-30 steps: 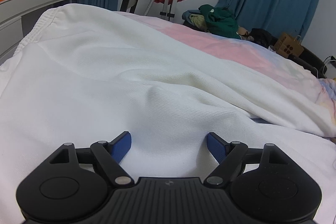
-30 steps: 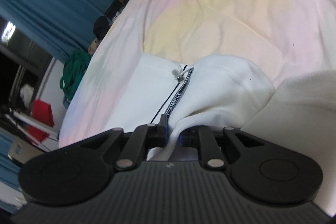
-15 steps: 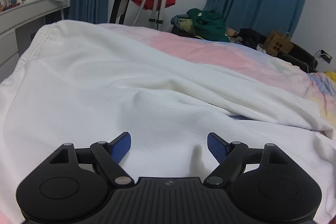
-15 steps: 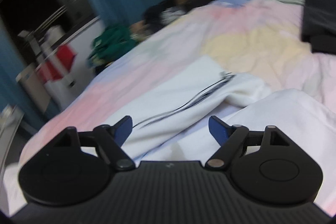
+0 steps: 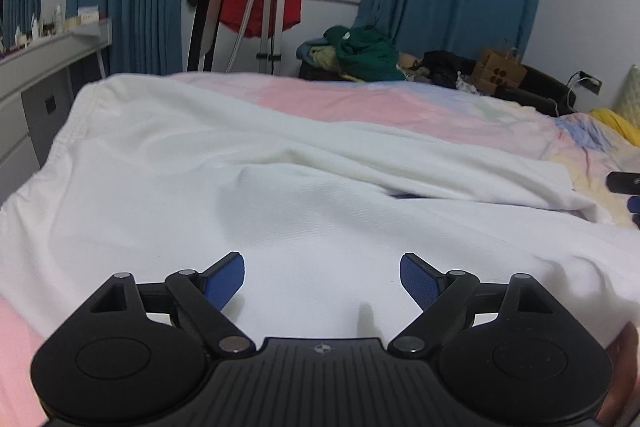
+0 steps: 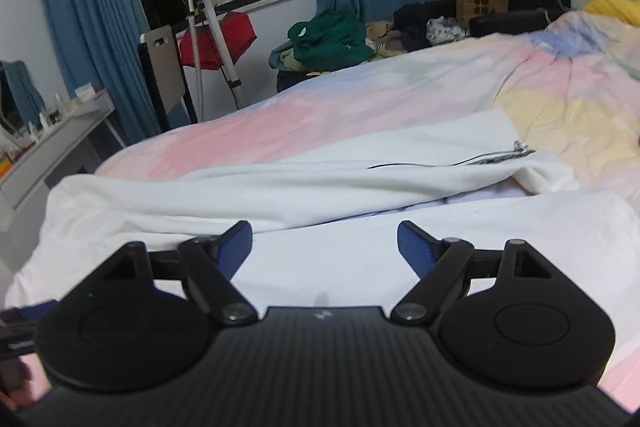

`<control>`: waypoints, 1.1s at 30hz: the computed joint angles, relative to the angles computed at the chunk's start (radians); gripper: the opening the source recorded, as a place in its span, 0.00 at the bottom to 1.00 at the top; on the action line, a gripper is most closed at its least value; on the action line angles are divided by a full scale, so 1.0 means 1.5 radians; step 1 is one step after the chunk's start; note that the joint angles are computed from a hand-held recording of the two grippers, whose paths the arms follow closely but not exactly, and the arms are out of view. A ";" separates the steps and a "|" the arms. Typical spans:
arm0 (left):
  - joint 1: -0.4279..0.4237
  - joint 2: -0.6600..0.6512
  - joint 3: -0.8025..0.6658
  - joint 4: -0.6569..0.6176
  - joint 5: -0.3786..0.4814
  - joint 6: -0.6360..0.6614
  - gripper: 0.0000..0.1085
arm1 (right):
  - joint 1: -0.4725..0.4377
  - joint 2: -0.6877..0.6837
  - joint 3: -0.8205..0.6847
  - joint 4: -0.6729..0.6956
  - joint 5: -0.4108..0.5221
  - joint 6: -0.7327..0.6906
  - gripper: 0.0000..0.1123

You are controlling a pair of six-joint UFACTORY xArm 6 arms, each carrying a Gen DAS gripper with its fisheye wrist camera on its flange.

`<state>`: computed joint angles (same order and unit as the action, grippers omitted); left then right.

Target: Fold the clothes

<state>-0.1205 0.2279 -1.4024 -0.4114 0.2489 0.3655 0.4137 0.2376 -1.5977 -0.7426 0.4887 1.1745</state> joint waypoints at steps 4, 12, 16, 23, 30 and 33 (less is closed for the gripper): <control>-0.001 -0.035 0.034 -0.031 -0.026 0.024 0.95 | 0.000 -0.008 0.016 0.012 -0.018 -0.002 0.72; 0.074 -0.009 -0.024 0.030 0.060 -0.161 0.95 | -0.002 -0.002 0.016 0.033 -0.015 -0.016 0.72; 0.132 0.028 -0.102 0.113 0.133 -0.302 0.94 | -0.004 -0.002 0.019 0.033 -0.013 -0.003 0.72; 0.214 0.067 -0.185 0.196 0.198 -0.449 0.94 | -0.013 -0.002 0.028 0.064 -0.028 -0.001 0.72; 0.254 0.152 -0.282 0.054 0.294 -0.449 0.90 | -0.024 -0.019 0.051 0.047 -0.053 0.059 0.72; 0.263 0.198 -0.341 -0.021 0.333 -0.434 0.89 | -0.026 -0.017 0.051 0.060 -0.054 0.058 0.72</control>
